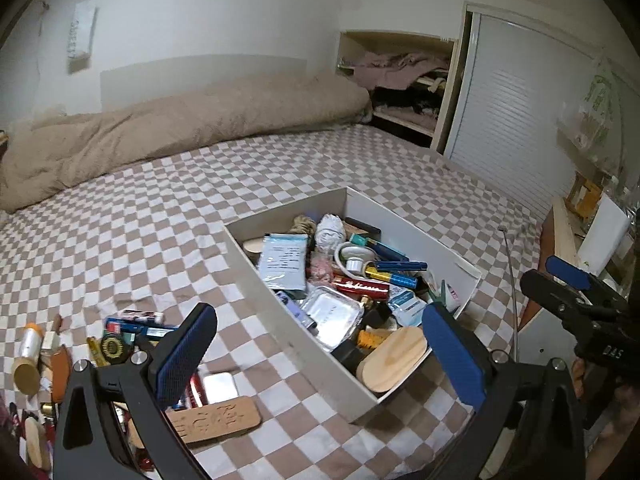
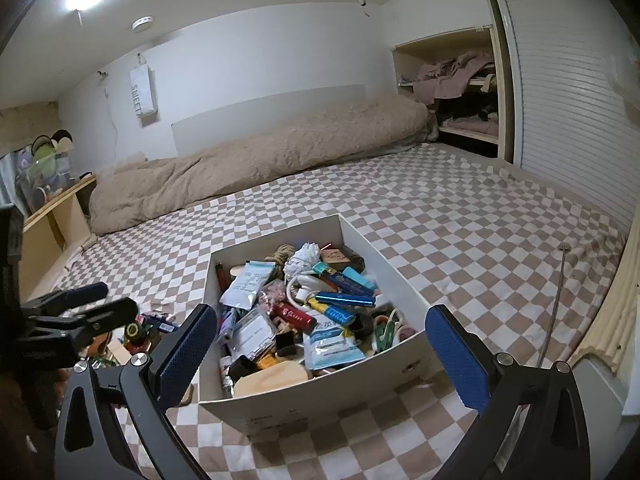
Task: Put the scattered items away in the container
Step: 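Withdraw both open tools from the box back toward the lighter pile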
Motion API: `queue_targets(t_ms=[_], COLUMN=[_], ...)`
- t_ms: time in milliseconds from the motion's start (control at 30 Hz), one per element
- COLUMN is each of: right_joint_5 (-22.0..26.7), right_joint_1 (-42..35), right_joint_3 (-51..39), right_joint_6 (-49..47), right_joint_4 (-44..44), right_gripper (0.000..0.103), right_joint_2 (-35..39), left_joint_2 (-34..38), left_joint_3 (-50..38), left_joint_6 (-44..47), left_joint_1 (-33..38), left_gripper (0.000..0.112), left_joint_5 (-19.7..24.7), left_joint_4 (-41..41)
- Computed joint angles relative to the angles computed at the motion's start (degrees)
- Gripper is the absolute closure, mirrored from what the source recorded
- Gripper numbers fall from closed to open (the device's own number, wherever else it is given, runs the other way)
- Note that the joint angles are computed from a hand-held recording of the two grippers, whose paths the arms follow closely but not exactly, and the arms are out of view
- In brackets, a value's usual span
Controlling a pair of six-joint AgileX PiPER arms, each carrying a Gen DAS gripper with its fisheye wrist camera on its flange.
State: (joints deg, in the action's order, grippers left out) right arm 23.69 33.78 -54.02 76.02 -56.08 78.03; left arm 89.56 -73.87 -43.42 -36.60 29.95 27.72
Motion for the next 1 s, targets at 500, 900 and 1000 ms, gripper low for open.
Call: queue_targets(t_ms=[500,900,1000], right_joint_5=[7.4,9.9,11.2], right_joint_1=[10.7,16.0,17.7], right_joint_3=[0.6,1.3,1.3], right_joint_6=[6.7,7.9,8.2], right_joint_4=[-6.9,-7.6,-8.2], right_gripper=[0.0,0.0,0.0], right_joint_2=[1.6,3.3,3.9], left_joint_2=[-9.8,-15.9,-16.9], left_joint_3=[12.4,23.4,25.4], left_joint_6=[-17.3,-30.1,-31.9], left_joint_1=[-6.1,-7.6,-7.8], left_gripper=[0.009,0.009,0.009], left_joint_5=[4.2,4.5,4.7], left_joint_4=[18.5,26.1,26.9])
